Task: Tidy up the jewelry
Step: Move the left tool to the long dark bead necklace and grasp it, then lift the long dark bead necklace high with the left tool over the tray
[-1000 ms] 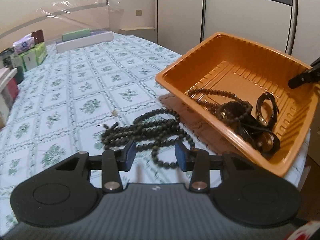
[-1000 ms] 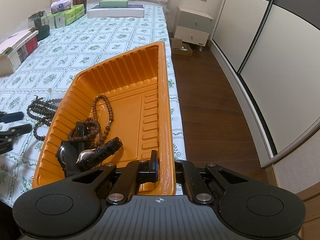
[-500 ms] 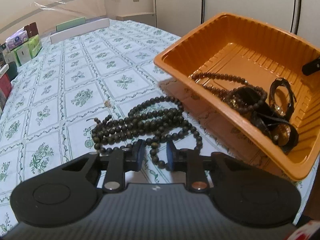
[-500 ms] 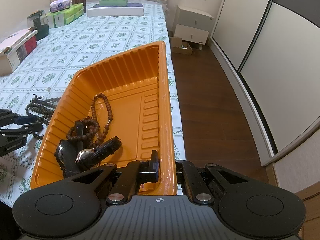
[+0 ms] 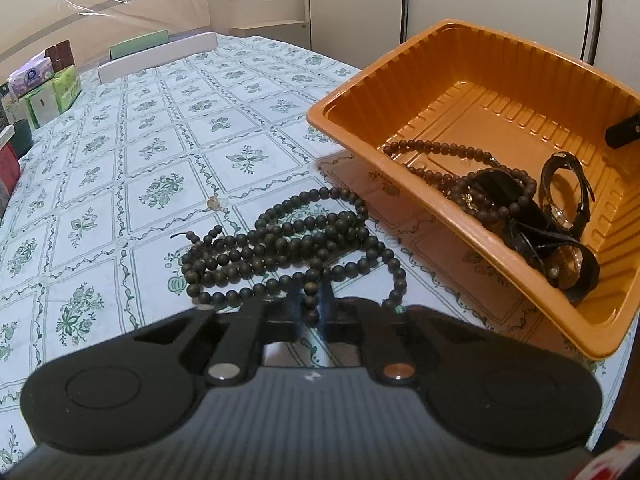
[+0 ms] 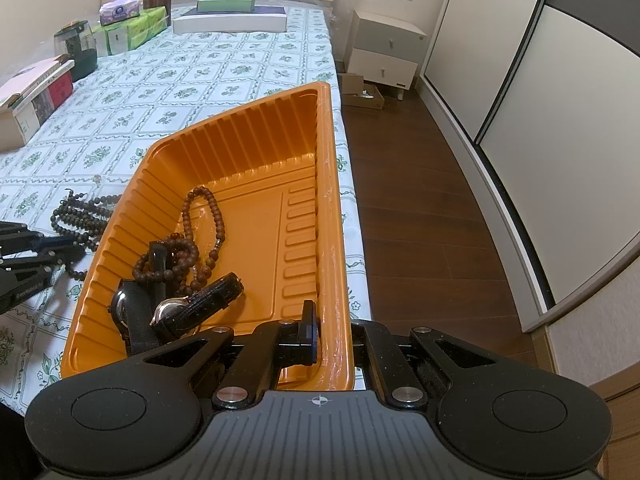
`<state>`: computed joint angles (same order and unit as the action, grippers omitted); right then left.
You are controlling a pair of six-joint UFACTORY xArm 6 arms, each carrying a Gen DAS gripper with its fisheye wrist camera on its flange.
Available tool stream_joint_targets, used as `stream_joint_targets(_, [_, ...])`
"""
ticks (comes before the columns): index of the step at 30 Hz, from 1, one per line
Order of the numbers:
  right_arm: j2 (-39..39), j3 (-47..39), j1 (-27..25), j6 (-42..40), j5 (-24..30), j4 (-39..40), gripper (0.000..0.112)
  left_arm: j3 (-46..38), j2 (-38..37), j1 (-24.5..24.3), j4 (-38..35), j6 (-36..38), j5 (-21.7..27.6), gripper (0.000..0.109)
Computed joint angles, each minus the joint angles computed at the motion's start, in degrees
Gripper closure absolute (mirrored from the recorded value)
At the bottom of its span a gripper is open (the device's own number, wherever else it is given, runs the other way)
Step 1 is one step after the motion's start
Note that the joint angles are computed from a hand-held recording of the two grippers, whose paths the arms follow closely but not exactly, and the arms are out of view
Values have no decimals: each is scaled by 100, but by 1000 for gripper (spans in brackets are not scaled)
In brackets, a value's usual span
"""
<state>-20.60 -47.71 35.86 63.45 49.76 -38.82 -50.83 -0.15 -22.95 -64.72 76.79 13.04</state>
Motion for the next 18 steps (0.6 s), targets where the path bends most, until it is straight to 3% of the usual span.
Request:
stream_joint_targets(8, [-7, 14, -3, 18, -7, -11, 109, 70, -286, 114, -181, 469, -181, 103])
stream_joint_targets(18, [-11, 18, -7, 36, -16, -32, 109, -375, -637, 713, 140, 638, 4, 103])
